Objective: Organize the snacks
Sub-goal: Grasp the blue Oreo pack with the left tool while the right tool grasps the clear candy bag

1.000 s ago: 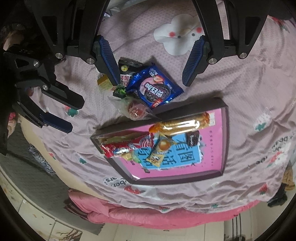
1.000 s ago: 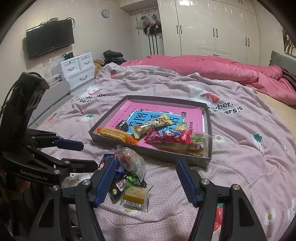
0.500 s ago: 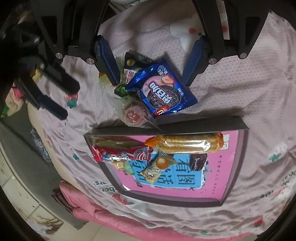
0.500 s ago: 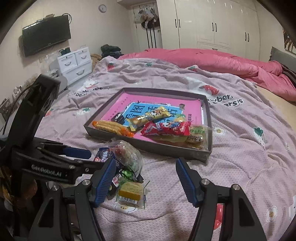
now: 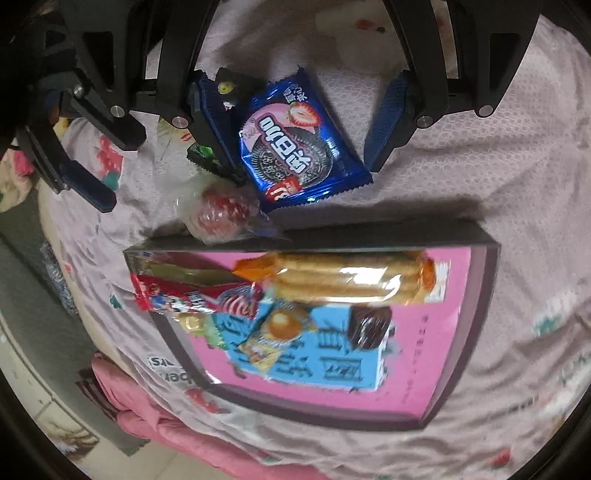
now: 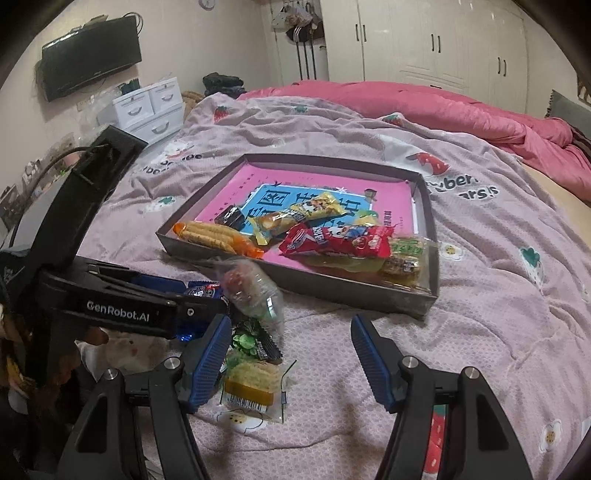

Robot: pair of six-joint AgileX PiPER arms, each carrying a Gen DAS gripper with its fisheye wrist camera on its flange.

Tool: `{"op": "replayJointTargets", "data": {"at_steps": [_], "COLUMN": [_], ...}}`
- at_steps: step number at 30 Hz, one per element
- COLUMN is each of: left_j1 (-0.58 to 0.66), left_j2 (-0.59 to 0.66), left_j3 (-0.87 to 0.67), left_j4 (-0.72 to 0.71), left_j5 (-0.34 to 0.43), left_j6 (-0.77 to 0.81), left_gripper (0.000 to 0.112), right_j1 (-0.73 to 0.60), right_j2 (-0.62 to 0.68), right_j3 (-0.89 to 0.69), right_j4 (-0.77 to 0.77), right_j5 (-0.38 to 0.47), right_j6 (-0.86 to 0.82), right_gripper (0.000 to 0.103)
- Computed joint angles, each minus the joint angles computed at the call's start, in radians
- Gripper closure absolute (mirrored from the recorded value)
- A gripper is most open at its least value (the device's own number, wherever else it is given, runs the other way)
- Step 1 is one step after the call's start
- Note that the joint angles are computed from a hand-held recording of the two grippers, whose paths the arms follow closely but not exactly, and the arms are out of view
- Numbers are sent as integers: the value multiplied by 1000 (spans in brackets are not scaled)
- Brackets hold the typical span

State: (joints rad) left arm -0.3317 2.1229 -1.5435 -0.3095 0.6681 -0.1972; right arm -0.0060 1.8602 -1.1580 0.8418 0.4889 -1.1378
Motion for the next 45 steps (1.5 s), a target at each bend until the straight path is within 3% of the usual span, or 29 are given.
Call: {"op": "replayJointTargets", "data": {"at_steps": [3,8,20,33,38,45], "left_j1": [27,27,22,28,28,-18], "left_j2": [4,-8,-33,-3,6,20], "left_j3": [15,40,61,20,10,-8], "left_j4": [-87,-92,-20,-14,-15,88], "left_j5": [1,3,27,57,57,39], "left_j6": [69,91,83,107,103,16], "left_gripper": [41,41,41,41,41,47], "right_j1": [19,51,62,96,83,-17], "right_j2": [20,61,195,258,249,205], "right_j3": [-15,-49,-200,-261,-259,-252], "right_j4": [-20,-41,-44,-29,-33,109], "right_j5": [-14,-31,58,111,116,214], "right_j6": [-2,-23,-41,-163,-149,-172], "right_gripper": [36,36,38,64,65,67]}}
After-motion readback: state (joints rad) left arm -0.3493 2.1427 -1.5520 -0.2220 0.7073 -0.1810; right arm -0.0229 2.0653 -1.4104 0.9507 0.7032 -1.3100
